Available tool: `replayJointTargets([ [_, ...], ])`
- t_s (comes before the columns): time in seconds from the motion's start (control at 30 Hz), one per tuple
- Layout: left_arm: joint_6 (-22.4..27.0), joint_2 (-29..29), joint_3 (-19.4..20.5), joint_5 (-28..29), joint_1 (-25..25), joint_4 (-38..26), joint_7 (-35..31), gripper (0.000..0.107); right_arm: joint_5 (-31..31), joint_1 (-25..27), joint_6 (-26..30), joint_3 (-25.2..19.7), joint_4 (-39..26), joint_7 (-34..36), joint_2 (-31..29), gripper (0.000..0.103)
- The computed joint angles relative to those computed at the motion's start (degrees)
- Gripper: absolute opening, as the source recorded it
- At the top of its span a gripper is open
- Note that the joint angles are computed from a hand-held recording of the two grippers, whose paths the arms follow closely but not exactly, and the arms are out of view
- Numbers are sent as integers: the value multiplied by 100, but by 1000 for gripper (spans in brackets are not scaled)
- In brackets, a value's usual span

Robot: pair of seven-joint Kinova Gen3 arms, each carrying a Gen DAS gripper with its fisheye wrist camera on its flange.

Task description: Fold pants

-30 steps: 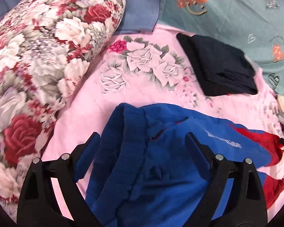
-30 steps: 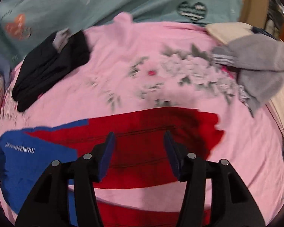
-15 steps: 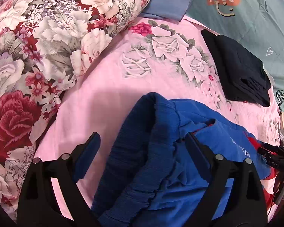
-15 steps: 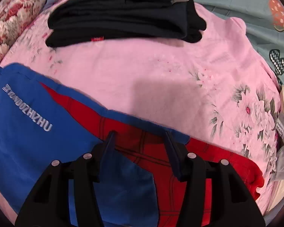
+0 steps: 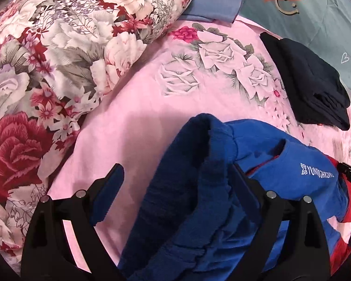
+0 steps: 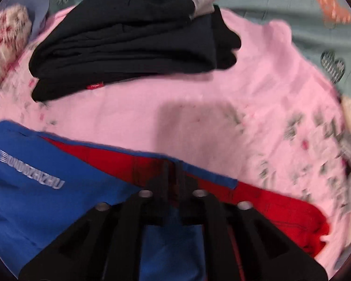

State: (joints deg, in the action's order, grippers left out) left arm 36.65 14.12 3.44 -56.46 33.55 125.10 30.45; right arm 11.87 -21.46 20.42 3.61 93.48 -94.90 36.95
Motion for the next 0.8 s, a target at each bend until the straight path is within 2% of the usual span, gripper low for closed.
replayJointTargets([
  [0.07,-30,-14,-17,-43,-14,35,29,95,131,205,-209,-127,146,-65,-157,35],
  [0.13,-188,-61,-43,-80,-66,109,99,95,-110,730,-460,-406,487,-99,-519,38],
  [0.17,-247,-91,-43,-60,-98,135,94,95,-318,985,-447,-451,605,-36,-668,45],
  [0.23,-249,-152,-17,14,-115,146,70,94,-487,1355,-516,-232,1004,-70,-999,46],
  [0.3,-202,-221,1,-82,-50,170,210,94,-472,1507,-500,100,1206,-221,-1243,47],
  [0.37,-47,-248,90,-105,-2,120,234,94,-712,1975,-539,245,1390,-87,-1314,51],
  [0.47,464,-79,285,266,45,-195,-222,94,-1242,2729,-376,-183,1556,361,-1440,52],
  [0.53,709,95,306,212,188,-346,-371,95,-1618,3236,-298,-567,1593,821,-1378,52],
  [0.57,710,143,296,217,199,-378,-474,95,-1689,3426,-144,-734,1587,1036,-1340,47],
  [0.6,698,194,277,251,193,-407,-572,95,-1667,3512,-65,-906,1475,1176,-1196,29],
  [0.63,605,233,234,289,159,-401,-620,95,-1555,3601,-14,-989,1465,1223,-1157,28],
  [0.67,504,243,172,287,151,-368,-588,95,-1405,3634,-48,-1041,1484,1176,-1179,19],
  [0.73,362,309,29,220,168,-323,-413,97,-1223,3446,-89,-930,1314,806,-1119,17],
  [0.8,515,487,-16,287,200,-468,-483,100,-1224,3080,-363,-508,1247,340,-1102,17],
])
